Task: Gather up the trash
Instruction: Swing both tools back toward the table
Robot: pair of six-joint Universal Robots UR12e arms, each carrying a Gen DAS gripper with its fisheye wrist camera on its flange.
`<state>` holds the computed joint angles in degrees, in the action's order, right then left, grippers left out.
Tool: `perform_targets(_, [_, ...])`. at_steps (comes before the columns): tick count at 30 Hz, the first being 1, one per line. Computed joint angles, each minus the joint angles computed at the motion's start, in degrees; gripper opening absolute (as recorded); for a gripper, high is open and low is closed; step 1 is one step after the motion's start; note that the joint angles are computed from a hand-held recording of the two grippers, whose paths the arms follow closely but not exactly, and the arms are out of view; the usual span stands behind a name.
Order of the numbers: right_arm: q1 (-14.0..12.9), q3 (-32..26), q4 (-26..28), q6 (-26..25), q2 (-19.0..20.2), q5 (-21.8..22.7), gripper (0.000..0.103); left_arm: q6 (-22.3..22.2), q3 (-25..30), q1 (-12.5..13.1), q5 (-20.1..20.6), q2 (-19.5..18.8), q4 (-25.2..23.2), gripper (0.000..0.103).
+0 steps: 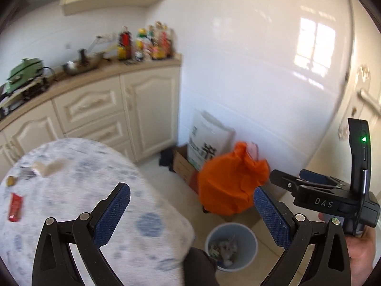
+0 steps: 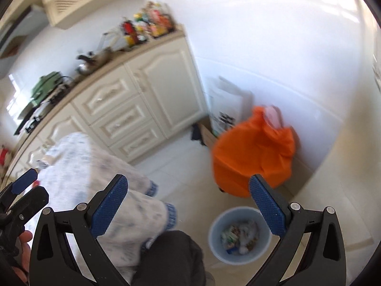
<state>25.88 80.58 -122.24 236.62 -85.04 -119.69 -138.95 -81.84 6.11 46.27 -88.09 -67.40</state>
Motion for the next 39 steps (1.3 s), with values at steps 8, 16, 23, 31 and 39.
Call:
perform_targets(8, [2.81, -12.19, -2.74, -9.37, 8.21, -0.01, 0.103, -1.76, -0.89, 10.26, -5.63, 2.08, 3.02, 0.102])
perform_targets(16, [5.54, -23.91, -3.8, -17.27, 15.85, -0.02, 0.103, -5.32, -2.39, 18.04, -8.31, 2.84, 7.47, 0.102])
perform_targets(23, [7.44, -35.38, -1.85, -23.43, 22.91, 0.79, 0.103, -7.26, -2.39, 21.68, -6.88, 2.04, 11.71, 0.102])
perform_targets(31, [7.61, -49.87, 4.38, -28.76, 32.28, 4.57, 0.103, -9.07, 0.18, 21.73, 0.11, -1.59, 11.56, 0.102])
perform_targets(39, [6.24, -67.91, 17.05, -29.96, 43.75, 9.02, 0.103, -9.08, 7.23, 17.66, 8.48, -8.97, 6.7, 0.102])
